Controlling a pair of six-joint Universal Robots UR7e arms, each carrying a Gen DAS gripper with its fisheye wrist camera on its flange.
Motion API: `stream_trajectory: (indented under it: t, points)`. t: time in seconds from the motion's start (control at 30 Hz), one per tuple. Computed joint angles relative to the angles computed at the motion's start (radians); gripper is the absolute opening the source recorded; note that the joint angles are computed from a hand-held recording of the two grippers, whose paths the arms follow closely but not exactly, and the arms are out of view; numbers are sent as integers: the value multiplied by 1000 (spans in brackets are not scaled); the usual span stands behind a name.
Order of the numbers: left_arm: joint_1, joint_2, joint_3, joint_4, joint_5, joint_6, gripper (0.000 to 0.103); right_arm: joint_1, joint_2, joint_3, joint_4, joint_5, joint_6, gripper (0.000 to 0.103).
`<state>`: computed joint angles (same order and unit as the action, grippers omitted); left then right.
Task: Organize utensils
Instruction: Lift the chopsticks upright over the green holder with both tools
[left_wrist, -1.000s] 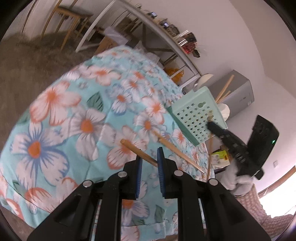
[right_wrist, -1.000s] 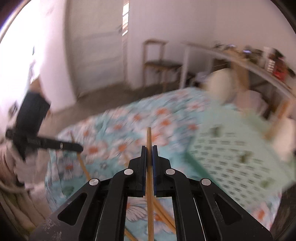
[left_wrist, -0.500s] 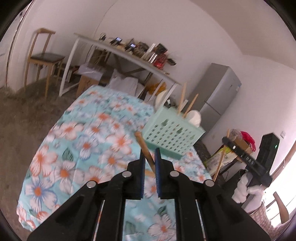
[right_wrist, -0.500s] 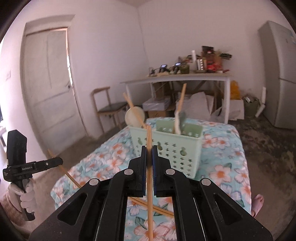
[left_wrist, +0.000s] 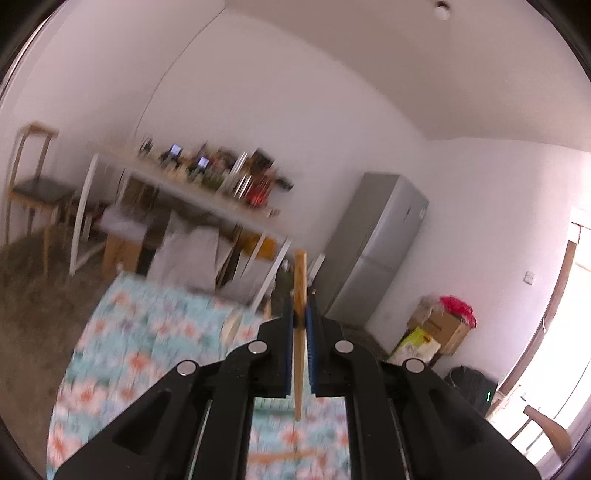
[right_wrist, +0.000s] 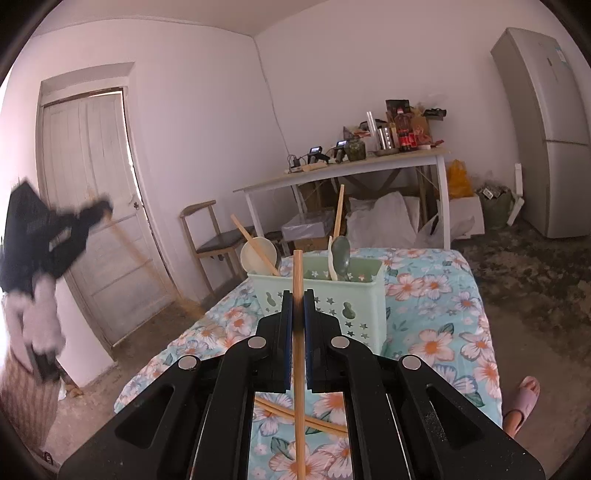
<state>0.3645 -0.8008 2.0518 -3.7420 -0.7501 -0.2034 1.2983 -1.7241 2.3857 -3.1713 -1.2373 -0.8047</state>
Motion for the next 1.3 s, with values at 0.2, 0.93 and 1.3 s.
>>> stream_trajectory:
  t: [0.2, 0.93, 1.3]
  points:
    - [68, 102, -232, 54, -60, 175, 6, -38, -3, -17, 56, 59, 10, 4]
    - [184, 411, -612, 345, 132, 308, 9, -96, 5, -76, 210, 133, -2, 4]
    - [134, 309, -463, 271, 115, 205, 55, -56, -15, -85, 211, 104, 20, 4]
